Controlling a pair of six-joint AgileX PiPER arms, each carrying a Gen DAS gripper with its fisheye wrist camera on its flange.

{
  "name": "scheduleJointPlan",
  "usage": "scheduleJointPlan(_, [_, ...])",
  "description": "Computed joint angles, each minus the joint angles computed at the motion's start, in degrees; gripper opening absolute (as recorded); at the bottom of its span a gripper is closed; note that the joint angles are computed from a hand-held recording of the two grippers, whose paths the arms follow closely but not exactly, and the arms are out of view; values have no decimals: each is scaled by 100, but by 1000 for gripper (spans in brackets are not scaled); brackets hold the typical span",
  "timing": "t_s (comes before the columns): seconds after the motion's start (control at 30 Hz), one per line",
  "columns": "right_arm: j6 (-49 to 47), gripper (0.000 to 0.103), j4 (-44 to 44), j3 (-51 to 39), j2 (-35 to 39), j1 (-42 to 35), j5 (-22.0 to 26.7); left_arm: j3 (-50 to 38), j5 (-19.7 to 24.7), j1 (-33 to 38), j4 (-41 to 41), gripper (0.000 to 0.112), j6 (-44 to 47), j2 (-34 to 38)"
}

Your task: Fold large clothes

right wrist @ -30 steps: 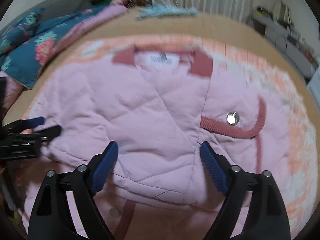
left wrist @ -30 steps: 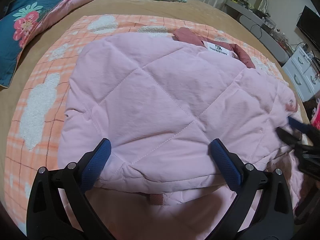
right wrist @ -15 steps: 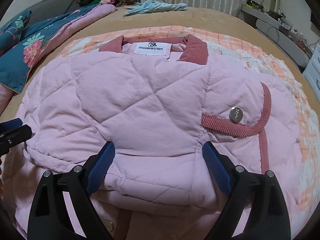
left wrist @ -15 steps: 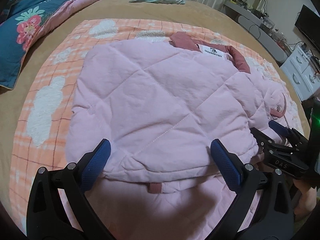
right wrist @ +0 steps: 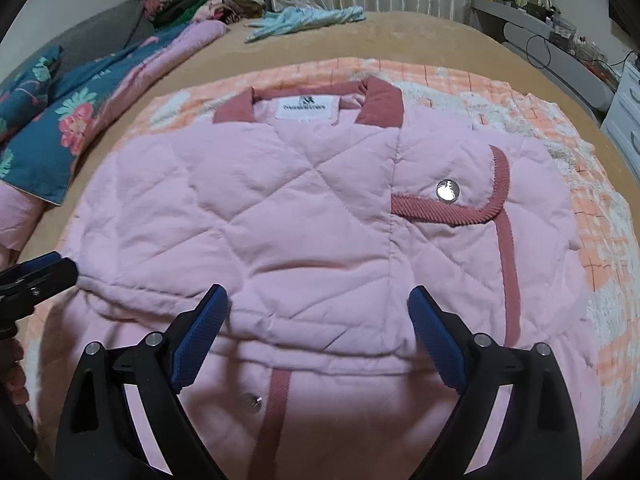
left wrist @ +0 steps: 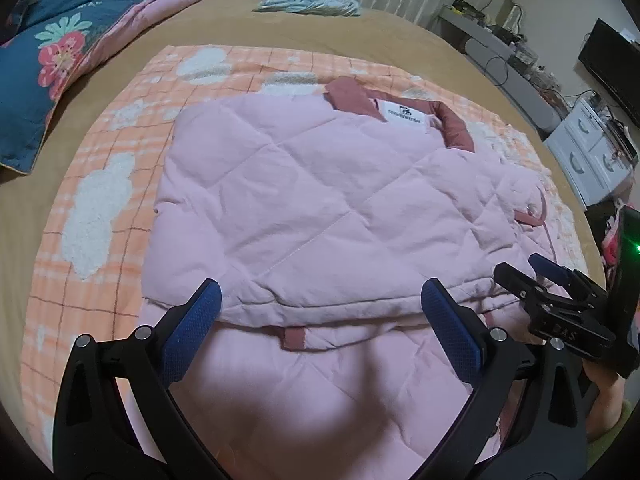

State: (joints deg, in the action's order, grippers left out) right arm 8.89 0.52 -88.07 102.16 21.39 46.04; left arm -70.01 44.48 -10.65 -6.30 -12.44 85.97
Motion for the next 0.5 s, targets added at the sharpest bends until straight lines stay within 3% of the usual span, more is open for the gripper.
scheduleJointPlan(0.5, [132,94,246,668,-1027,-46,-201,20,191,-199,288,94,-159,-433])
